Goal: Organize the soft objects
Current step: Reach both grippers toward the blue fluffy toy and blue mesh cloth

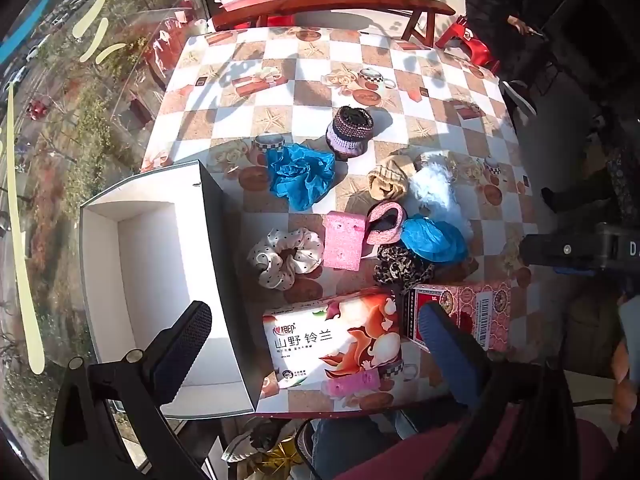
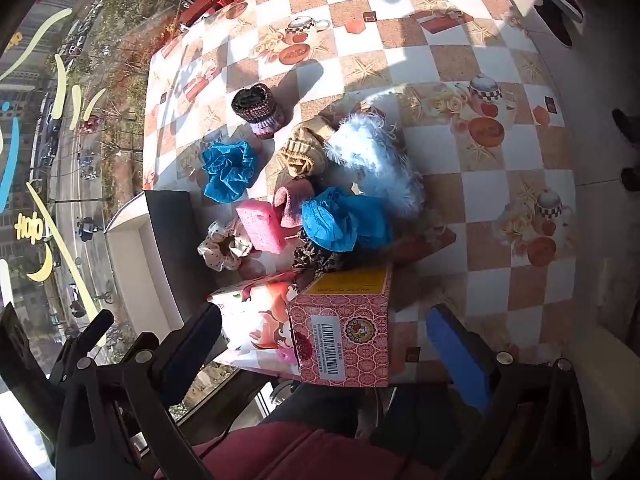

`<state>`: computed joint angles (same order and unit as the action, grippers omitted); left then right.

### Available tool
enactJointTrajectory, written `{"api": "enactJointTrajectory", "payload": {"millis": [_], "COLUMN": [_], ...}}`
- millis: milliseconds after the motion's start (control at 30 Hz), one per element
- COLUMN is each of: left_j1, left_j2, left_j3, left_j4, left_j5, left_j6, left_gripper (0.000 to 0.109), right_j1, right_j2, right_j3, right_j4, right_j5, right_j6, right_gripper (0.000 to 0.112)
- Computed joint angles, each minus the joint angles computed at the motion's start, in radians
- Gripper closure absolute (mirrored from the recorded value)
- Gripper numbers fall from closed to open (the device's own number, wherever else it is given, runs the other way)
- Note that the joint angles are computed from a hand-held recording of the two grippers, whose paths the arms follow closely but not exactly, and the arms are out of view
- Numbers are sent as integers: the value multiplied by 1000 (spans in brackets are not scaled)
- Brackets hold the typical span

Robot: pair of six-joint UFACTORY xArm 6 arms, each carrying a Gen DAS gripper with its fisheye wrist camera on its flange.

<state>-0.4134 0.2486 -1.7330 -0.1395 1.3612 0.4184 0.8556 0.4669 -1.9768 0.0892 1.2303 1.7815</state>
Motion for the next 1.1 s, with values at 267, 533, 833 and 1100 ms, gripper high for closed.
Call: {"api": "enactJointTrajectory", "payload": {"millis": [267, 533, 833, 1100], "left_j1": [9, -10, -67, -126], "left_j2": [64, 182, 432, 598], "left_j3": [-67, -205, -487, -592], "left_j4": [3, 18, 42, 146], "left_j5": [3, 27, 63, -17], "left_j6": [-6, -13, -30, -22], "left_gripper": [6, 6, 6, 6], "right_j1": [-10, -36, -88, -142], "right_j2": [-29, -96, -139, -102], "right_j3": [52, 169, 297, 408], "right_j4": [10, 21, 90, 149], "right_j5": [-10, -28, -25, -106], "right_j6": [-4, -20, -101, -267], "right_gripper": [9, 9, 9, 9]}}
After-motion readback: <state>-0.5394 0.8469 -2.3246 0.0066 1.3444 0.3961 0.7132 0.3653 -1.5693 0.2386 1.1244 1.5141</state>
